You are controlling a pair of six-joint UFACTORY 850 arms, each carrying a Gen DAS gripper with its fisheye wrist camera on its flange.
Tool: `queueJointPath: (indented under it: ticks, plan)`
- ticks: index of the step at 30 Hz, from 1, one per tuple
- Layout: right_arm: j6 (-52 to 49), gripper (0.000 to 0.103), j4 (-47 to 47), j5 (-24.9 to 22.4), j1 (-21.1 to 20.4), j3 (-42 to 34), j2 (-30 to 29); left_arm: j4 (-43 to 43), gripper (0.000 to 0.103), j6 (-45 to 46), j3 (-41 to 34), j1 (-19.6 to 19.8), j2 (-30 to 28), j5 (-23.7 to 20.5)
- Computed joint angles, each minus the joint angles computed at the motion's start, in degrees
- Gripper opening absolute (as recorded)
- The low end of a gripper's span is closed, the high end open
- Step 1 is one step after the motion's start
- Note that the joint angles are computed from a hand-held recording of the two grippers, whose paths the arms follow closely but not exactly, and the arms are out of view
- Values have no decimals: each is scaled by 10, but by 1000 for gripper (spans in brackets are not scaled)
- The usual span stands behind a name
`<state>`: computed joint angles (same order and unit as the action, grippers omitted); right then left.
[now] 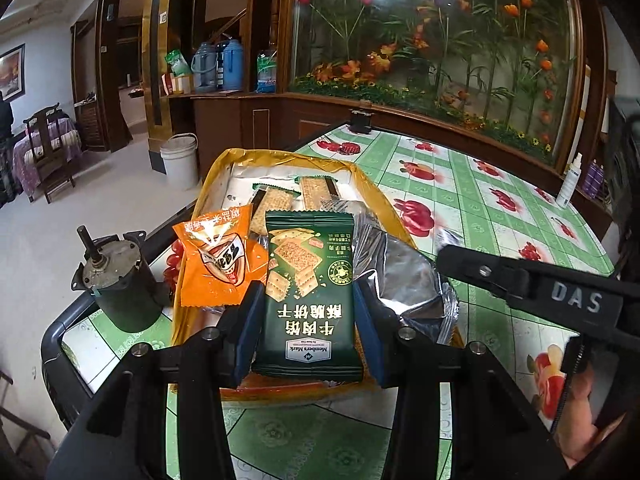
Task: Organize snacks
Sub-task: 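Carry the green pack with the left gripper while the right carries the candy to the tray, then lower the green pack and candy into the tray with both grippers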
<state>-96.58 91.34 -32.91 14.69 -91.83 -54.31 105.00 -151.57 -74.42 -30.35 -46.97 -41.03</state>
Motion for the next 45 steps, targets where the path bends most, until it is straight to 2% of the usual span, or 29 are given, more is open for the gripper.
queueJointPath:
  ticks: [9, 23, 45]
  plan:
    - [29, 23, -31, -5, 18, -57, -37, -7, 43, 5, -5, 2, -7, 2]
    - [58, 23, -69, 2, 35, -103, -67, -16, 43, 15, -9, 6, -7, 14]
    - [65, 24, -74, -7, 36, -112, -74, -30, 43, 24, -11, 6, -8, 13]
